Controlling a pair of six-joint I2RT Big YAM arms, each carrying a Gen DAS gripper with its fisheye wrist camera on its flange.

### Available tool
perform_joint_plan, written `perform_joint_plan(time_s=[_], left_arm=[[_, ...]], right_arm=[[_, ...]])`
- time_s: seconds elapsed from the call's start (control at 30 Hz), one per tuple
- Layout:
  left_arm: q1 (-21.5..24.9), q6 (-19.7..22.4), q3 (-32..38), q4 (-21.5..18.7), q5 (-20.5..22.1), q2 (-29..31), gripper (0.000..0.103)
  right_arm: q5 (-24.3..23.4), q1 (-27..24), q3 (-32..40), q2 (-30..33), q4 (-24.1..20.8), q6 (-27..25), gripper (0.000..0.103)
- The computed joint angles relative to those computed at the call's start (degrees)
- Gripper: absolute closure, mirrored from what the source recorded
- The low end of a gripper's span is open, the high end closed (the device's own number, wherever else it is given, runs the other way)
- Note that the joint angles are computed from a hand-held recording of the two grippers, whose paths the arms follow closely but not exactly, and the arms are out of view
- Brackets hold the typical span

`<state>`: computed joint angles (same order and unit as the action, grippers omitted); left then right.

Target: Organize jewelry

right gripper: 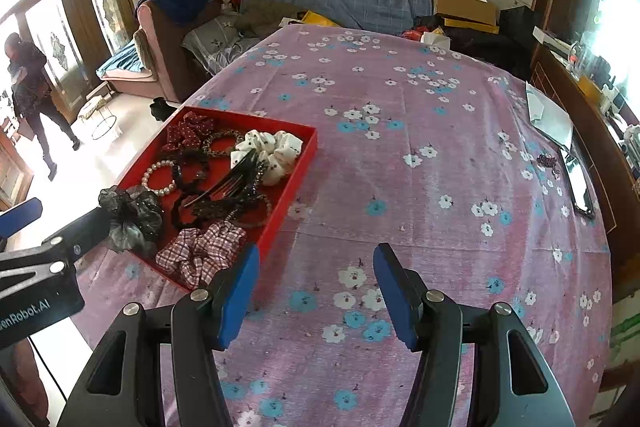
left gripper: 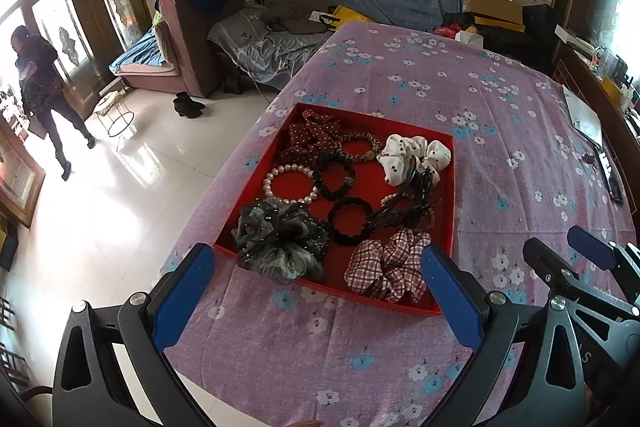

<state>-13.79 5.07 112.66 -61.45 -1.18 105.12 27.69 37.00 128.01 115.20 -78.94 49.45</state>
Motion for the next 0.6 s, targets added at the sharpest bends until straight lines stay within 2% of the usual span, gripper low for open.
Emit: perform_joint_plan(time_s=[0.3, 0.6], left_arm=[[2.2, 0.3, 0.1, -1.2, -0.4, 0.9, 0.001], [3.5, 0.5, 1.9, -3.4, 1.9, 2.7, 0.001]], right_arm=[[-1.6, 0.4, 10.2, 6.6, -3.4, -1.8, 0.039], [-1.6, 0.8, 20.2, 12.5, -8.0, -2.1, 0.039]])
